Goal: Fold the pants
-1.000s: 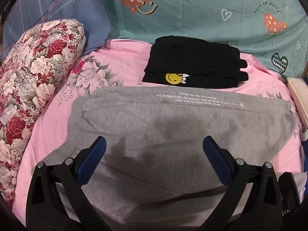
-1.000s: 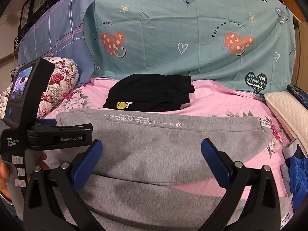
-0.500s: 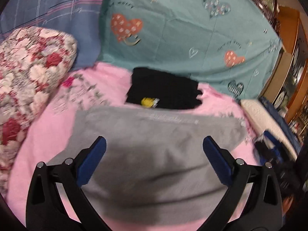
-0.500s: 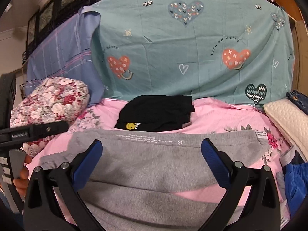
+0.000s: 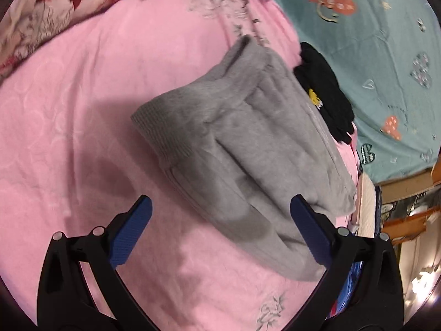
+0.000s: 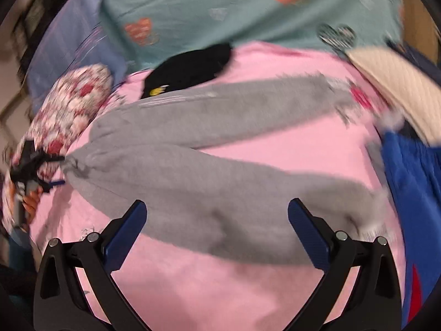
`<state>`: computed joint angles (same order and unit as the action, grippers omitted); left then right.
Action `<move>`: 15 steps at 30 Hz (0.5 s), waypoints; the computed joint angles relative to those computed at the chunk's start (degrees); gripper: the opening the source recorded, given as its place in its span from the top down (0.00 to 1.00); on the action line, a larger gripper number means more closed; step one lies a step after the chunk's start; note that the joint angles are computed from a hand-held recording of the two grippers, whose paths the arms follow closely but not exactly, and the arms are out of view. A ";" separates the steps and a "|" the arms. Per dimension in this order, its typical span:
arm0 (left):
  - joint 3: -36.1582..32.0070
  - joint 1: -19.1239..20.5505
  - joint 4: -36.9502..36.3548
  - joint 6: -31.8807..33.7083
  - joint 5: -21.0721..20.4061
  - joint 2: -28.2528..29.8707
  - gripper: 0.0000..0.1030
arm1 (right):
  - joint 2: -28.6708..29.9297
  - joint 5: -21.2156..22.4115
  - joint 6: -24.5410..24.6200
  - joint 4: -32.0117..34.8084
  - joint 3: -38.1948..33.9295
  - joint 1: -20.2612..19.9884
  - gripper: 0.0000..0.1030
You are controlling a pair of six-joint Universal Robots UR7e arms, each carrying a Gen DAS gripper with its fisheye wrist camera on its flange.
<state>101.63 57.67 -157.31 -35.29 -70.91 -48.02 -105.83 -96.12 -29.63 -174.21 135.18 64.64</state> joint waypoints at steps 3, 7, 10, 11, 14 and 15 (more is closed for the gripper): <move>-1.10 0.47 -2.20 0.43 -0.02 1.79 0.02 | -8.24 6.40 7.89 4.22 1.66 -11.00 0.01; -1.82 -0.01 -3.34 2.96 0.58 2.86 0.19 | -14.65 10.23 15.31 7.81 2.52 -22.85 0.01; -2.68 -1.51 0.14 6.18 5.83 3.33 0.65 | -18.91 22.04 16.13 16.38 2.96 -31.56 0.01; -2.63 -1.72 0.35 6.44 6.64 3.36 0.67 | -19.58 25.68 15.67 19.27 2.99 -33.22 0.01; -2.08 -1.63 -0.38 6.57 6.50 2.94 0.71 | -18.54 28.87 14.99 24.43 1.88 -31.84 0.01; -2.01 -1.60 -0.64 6.67 6.48 2.88 0.72 | -17.69 29.43 14.96 25.85 1.44 -30.85 0.02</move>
